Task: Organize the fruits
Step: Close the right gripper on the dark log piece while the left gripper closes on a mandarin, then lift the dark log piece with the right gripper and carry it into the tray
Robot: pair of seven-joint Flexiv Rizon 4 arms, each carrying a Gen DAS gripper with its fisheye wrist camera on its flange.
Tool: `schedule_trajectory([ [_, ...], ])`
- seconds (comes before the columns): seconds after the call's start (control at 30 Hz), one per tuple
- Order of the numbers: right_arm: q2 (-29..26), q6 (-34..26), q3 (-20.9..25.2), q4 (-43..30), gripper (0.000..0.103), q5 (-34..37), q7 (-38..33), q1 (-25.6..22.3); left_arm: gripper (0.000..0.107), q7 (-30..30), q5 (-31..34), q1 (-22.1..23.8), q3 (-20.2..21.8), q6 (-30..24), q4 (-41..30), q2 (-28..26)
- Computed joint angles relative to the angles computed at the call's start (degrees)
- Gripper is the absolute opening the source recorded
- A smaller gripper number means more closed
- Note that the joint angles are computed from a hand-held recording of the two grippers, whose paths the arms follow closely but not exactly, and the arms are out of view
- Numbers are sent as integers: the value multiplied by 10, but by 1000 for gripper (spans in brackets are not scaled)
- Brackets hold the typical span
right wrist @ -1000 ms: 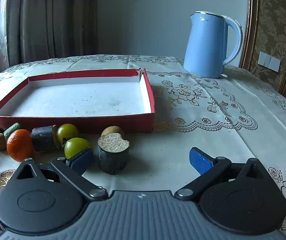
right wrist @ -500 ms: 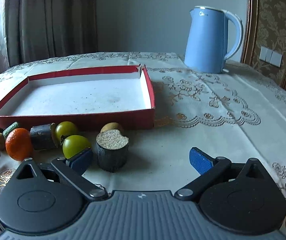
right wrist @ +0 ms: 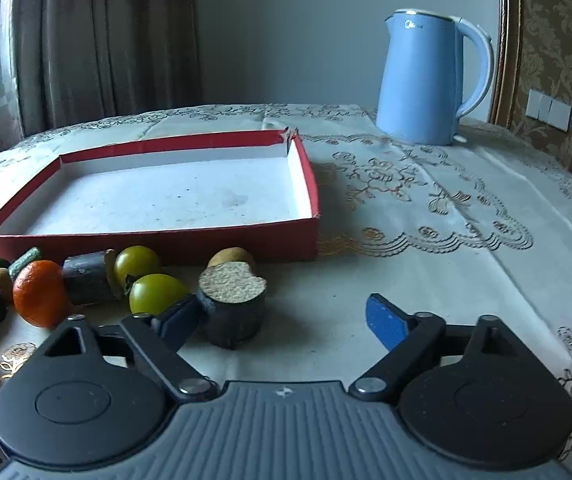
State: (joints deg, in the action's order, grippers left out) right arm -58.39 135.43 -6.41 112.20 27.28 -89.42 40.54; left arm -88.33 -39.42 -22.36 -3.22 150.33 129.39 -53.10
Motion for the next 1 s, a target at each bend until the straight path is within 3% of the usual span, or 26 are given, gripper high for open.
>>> schedule_trajectory([
  [0.43, 2, 9, 23, 11, 53, -58, 12, -25, 67, -13, 22, 10, 0, -2, 3, 1],
  [0.53, 3, 12, 25, 13, 44, -64, 11, -27, 57, -17, 29, 10, 2, 5, 3, -1],
  [0.6, 4, 14, 28, 15, 41, -67, 13, -30, 45, -21, 42, 14, 3, 13, 4, -4],
  [0.67, 3, 16, 30, 15, 34, -69, 15, -33, 41, -21, 49, 15, 3, 17, 4, -6],
  [1.0, 3, 32, 41, 21, 34, -82, 24, -47, 41, -62, 98, 48, -5, 33, 14, -6],
])
